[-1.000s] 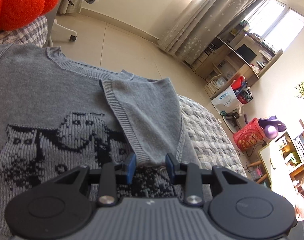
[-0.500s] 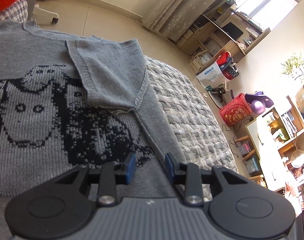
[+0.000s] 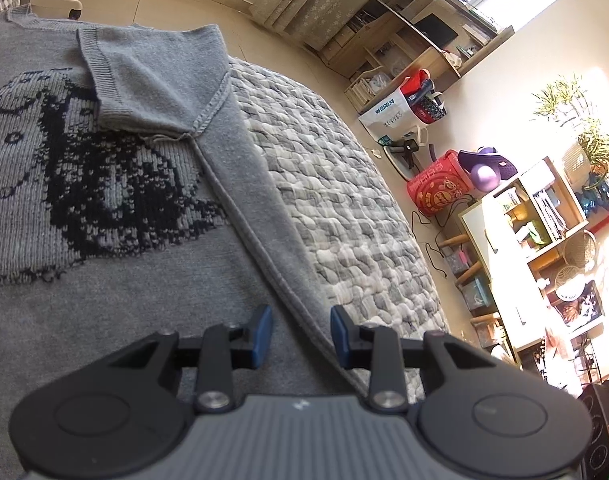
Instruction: Fold clothes
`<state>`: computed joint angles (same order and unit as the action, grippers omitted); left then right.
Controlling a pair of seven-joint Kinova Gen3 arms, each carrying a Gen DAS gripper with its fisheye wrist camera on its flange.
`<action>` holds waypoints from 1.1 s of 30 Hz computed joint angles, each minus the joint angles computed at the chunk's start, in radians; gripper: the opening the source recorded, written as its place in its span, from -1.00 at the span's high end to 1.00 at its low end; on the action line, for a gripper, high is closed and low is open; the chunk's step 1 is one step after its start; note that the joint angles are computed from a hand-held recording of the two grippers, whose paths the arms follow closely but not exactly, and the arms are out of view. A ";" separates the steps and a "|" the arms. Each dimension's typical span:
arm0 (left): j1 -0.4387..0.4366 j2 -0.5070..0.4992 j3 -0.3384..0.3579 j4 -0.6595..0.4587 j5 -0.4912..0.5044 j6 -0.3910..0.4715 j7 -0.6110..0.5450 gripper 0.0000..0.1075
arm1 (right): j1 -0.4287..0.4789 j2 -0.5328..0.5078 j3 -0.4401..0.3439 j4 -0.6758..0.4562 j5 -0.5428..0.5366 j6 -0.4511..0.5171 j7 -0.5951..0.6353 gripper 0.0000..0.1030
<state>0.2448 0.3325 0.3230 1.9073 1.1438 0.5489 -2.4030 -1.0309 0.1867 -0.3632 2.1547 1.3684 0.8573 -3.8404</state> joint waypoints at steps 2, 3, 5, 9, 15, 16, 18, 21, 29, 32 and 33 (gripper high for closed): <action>-0.001 0.002 0.006 0.008 0.024 -0.012 -0.019 0.42 | -0.005 -0.003 -0.003 0.010 0.013 0.002 -0.030 0.64; -0.001 0.003 0.008 0.010 0.036 -0.017 -0.028 0.44 | -0.007 -0.003 -0.005 0.012 0.017 0.003 -0.038 0.69; -0.006 0.009 0.011 0.016 0.068 -0.017 -0.049 0.49 | -0.007 -0.002 -0.006 0.015 0.026 0.003 -0.048 0.74; -0.012 0.019 0.003 0.031 0.134 -0.008 -0.090 0.68 | -0.007 -0.004 -0.009 0.010 0.021 0.009 -0.040 0.80; -0.006 0.016 -0.026 0.055 0.210 0.019 -0.169 0.90 | -0.013 -0.003 -0.010 -0.004 0.000 0.024 -0.004 0.82; -0.003 0.015 -0.032 0.058 0.220 0.022 -0.179 0.92 | -0.013 -0.003 -0.009 -0.006 -0.002 0.024 0.002 0.82; 0.003 0.009 -0.042 0.062 0.236 0.026 -0.197 0.94 | -0.016 -0.003 -0.009 -0.013 -0.009 0.029 0.014 0.82; 0.005 -0.005 -0.057 0.075 0.271 0.039 -0.237 1.00 | -0.018 -0.006 -0.008 -0.026 -0.020 0.035 0.042 0.82; 0.012 -0.032 -0.104 0.095 0.332 0.065 -0.288 1.00 | -0.018 -0.020 -0.007 -0.046 -0.008 0.020 0.092 0.82; 0.014 -0.045 -0.117 0.102 0.335 0.059 -0.295 1.00 | -0.001 -0.023 -0.002 -0.050 0.026 -0.019 0.087 0.82; 0.016 -0.050 -0.121 0.104 0.332 0.051 -0.294 1.00 | 0.006 -0.023 0.000 -0.051 0.039 -0.034 0.083 0.82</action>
<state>0.2609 0.2823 0.2023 2.0113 1.4759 0.6003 -2.6968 -1.0248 0.1635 -0.3633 2.1032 1.4076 0.8231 -3.7575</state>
